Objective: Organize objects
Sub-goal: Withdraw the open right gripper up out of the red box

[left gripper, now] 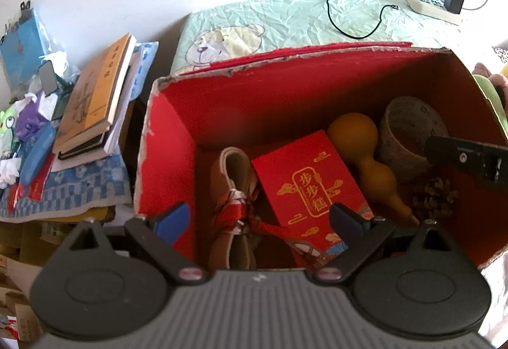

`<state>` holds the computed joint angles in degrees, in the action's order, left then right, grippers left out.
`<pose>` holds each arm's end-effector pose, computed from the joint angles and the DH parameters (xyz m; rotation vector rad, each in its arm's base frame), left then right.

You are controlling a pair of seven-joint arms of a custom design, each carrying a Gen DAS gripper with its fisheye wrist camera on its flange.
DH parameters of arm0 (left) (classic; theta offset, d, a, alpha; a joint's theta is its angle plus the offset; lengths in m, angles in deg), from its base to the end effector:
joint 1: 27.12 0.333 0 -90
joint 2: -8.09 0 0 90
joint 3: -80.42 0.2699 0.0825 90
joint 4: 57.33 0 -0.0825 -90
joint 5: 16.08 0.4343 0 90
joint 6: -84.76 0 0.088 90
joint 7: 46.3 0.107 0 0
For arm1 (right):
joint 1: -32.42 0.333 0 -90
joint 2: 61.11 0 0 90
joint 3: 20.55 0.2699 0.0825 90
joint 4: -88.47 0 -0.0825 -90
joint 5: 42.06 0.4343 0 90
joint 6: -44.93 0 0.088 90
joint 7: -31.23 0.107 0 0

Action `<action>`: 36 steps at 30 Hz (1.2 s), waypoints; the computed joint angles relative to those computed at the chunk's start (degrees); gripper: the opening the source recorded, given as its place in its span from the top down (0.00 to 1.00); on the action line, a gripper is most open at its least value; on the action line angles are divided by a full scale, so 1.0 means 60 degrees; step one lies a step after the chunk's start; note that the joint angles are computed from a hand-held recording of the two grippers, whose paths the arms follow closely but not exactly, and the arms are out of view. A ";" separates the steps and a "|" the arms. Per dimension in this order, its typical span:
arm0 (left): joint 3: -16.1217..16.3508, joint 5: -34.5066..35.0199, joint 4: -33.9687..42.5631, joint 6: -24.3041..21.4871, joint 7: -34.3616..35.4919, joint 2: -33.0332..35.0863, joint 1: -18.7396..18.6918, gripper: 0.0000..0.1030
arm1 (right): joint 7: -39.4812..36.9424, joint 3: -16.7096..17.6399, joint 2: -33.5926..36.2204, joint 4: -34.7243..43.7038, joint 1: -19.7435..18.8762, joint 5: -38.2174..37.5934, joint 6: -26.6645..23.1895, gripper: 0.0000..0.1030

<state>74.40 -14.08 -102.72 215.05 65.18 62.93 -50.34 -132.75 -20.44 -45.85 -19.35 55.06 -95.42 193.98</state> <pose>0.7525 -0.3730 0.3785 -0.9960 2.5764 -0.6004 0.6217 0.2784 0.3392 -0.9959 2.2652 -0.6048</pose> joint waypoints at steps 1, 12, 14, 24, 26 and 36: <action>0.0011 0.0002 0.0005 -0.0040 -0.0027 -0.0005 -0.0002 0.07 | -0.0033 0.0013 -0.0021 -0.0011 0.0015 0.0007 -0.0049 0.56; -0.0030 -0.0034 -0.1230 0.0152 -0.0158 -0.0871 0.0128 0.07 | -0.0192 0.0195 -0.0331 -0.0189 0.0203 -0.0236 -0.0857 0.55; -0.0041 -0.0041 -0.1617 0.0256 -0.0153 -0.1132 0.0151 0.06 | -0.0242 0.0245 -0.0362 -0.0209 0.0233 -0.0283 -0.0978 0.55; -0.0203 -0.0324 -0.3220 0.0887 0.0098 -0.2258 0.0423 0.05 | 0.0010 0.0406 -0.0514 -0.0298 0.0409 -0.0471 -0.1533 0.55; -0.0246 -0.0413 -0.3574 0.1024 0.0185 -0.2518 0.0494 0.05 | 0.0057 0.0450 -0.0554 -0.0295 0.0442 -0.0447 -0.1694 0.54; -0.0368 -0.0729 -0.5111 0.1642 0.0511 -0.3704 0.0731 0.05 | 0.0507 0.0651 -0.0932 -0.0409 0.0629 -0.1095 -0.1992 0.46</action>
<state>72.19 -18.45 -133.38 224.91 68.25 40.71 -45.95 -129.71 -16.53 -51.44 -21.81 58.83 -101.99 182.03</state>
